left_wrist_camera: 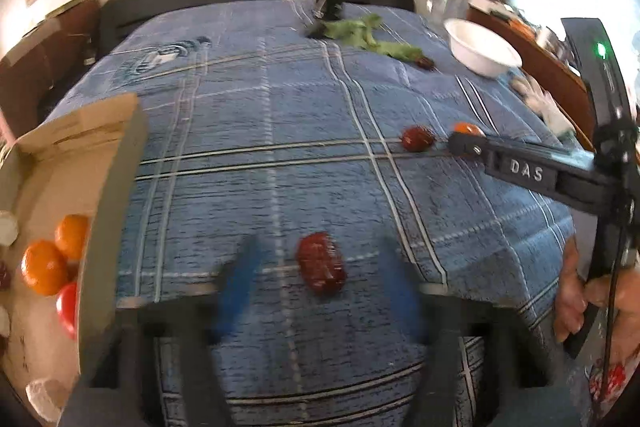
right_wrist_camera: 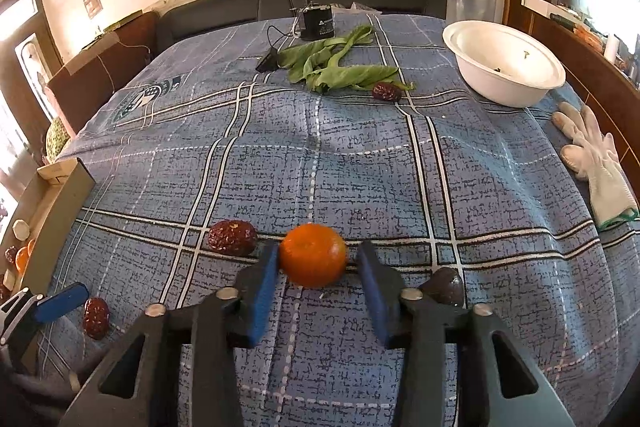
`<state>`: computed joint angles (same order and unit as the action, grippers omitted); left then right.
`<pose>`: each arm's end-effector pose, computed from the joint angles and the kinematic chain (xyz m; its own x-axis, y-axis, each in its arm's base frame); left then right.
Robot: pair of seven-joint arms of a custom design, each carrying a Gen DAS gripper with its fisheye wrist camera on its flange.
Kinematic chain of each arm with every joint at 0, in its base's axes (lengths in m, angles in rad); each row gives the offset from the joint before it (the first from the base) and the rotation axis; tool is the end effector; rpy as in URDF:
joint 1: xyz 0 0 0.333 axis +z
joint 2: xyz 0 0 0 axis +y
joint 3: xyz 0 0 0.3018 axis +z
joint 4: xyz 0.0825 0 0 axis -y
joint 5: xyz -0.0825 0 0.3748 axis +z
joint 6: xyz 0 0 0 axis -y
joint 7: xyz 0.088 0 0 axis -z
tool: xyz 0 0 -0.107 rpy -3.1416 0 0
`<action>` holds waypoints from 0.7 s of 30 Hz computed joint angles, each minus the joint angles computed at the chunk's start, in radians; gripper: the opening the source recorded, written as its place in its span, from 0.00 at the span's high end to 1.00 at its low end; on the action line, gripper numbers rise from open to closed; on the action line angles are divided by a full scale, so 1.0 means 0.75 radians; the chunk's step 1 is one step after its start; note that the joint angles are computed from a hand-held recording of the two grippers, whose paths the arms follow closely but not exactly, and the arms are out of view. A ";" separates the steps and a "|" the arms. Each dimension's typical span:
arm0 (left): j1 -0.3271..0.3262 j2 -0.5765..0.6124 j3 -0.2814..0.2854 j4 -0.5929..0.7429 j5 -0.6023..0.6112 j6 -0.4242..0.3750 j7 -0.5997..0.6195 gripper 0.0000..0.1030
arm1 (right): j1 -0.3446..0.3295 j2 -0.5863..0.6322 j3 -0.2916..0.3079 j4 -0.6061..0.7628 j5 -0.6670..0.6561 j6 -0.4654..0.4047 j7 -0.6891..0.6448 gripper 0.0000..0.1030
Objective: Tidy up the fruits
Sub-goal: 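Grasp a red date with the left tool while the right tool grasps a mandarin, then carry the date and mandarin into the tray and open both tools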
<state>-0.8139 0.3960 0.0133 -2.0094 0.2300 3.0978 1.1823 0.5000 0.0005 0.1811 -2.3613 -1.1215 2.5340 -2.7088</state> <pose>0.4313 -0.4728 0.3295 -0.6208 -0.7789 0.0884 -0.6386 0.4372 -0.6333 0.3863 0.3260 0.3315 -0.3626 -0.9236 -0.1248 -0.6819 0.3542 -0.6400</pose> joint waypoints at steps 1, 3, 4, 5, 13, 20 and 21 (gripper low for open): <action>0.035 -0.003 -0.038 -0.009 -0.018 0.010 0.022 0.79 | 0.002 0.000 0.002 0.001 0.000 -0.007 0.002 0.65; 0.035 -0.004 -0.036 -0.015 -0.036 0.022 0.026 0.79 | 0.002 -0.005 0.002 -0.004 -0.008 -0.009 0.014 0.66; 0.051 -0.006 -0.051 -0.021 -0.058 0.034 0.031 0.79 | 0.002 -0.012 0.002 -0.012 -0.019 -0.008 0.037 0.66; 0.072 -0.009 -0.071 -0.029 -0.081 0.045 0.043 0.79 | 0.000 -0.019 0.002 -0.019 -0.029 -0.004 0.054 0.66; 0.127 -0.106 -0.147 -0.162 -0.252 0.093 0.104 0.79 | -0.001 -0.037 0.018 -0.031 -0.077 -0.021 0.109 0.66; -0.091 -0.228 0.099 -0.270 -0.186 0.151 0.033 0.79 | 0.014 -0.053 0.033 -0.041 -0.055 -0.043 0.136 0.66; -0.155 -0.250 0.176 -0.290 -0.158 0.161 0.006 0.79 | 0.020 -0.053 0.038 -0.038 -0.041 -0.048 0.129 0.66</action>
<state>-0.9300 0.2086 0.1456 -2.2270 0.1114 3.2189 1.1868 0.5147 -0.0392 0.2098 -2.3896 -1.1526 2.4977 -2.6118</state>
